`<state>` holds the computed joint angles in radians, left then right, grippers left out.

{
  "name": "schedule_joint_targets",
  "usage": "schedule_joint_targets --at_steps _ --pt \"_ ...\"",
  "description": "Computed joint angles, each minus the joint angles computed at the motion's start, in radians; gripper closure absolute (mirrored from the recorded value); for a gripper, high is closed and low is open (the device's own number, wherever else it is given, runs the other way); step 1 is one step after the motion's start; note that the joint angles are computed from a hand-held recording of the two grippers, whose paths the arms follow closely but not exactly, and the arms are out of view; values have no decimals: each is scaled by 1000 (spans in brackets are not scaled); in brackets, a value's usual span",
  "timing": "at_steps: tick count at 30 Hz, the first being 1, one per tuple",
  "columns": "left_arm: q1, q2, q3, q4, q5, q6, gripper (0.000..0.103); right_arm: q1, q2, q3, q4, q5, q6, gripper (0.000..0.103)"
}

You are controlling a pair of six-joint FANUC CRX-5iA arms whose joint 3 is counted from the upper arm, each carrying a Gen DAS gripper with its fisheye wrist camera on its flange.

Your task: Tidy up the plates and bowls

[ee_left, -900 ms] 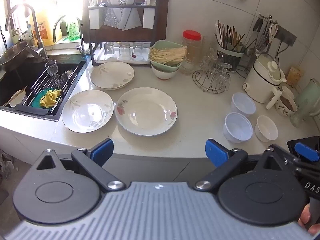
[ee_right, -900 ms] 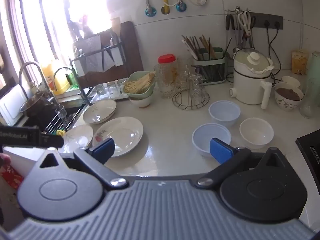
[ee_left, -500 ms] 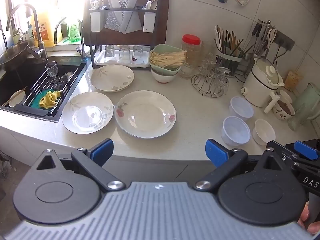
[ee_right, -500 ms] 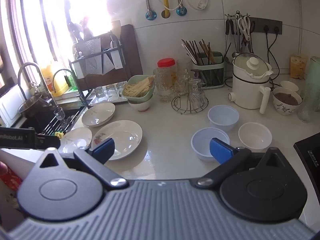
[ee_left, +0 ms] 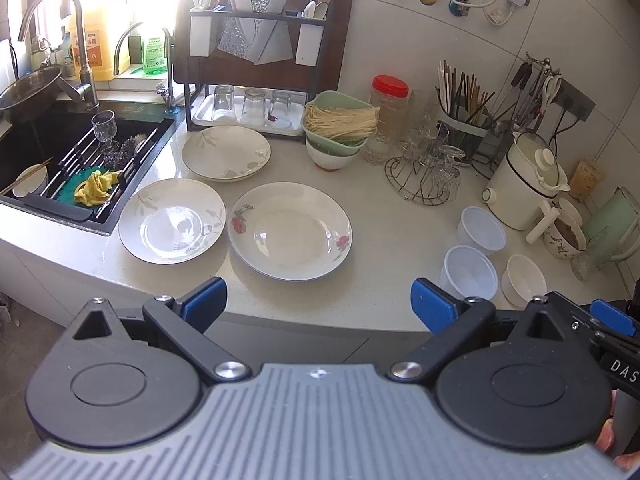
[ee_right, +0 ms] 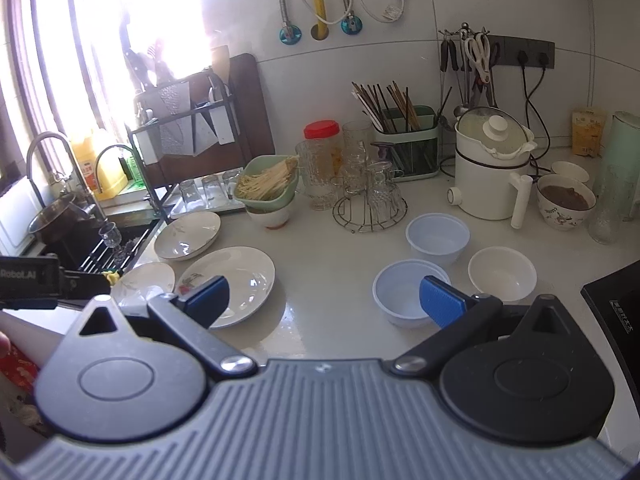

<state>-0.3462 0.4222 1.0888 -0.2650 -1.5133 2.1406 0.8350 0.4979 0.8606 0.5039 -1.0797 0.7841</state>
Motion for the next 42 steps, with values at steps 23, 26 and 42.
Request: schedule_joint_targets --at_steps 23,26,42 --pt "5 0 -14 6 36 -51 3 3 105 189 -20 -115 45 0" --pt "4 -3 -21 3 42 -60 3 6 102 177 -16 -108 41 0" --pt "23 11 -28 5 62 -83 3 -1 172 288 -23 -142 54 0"
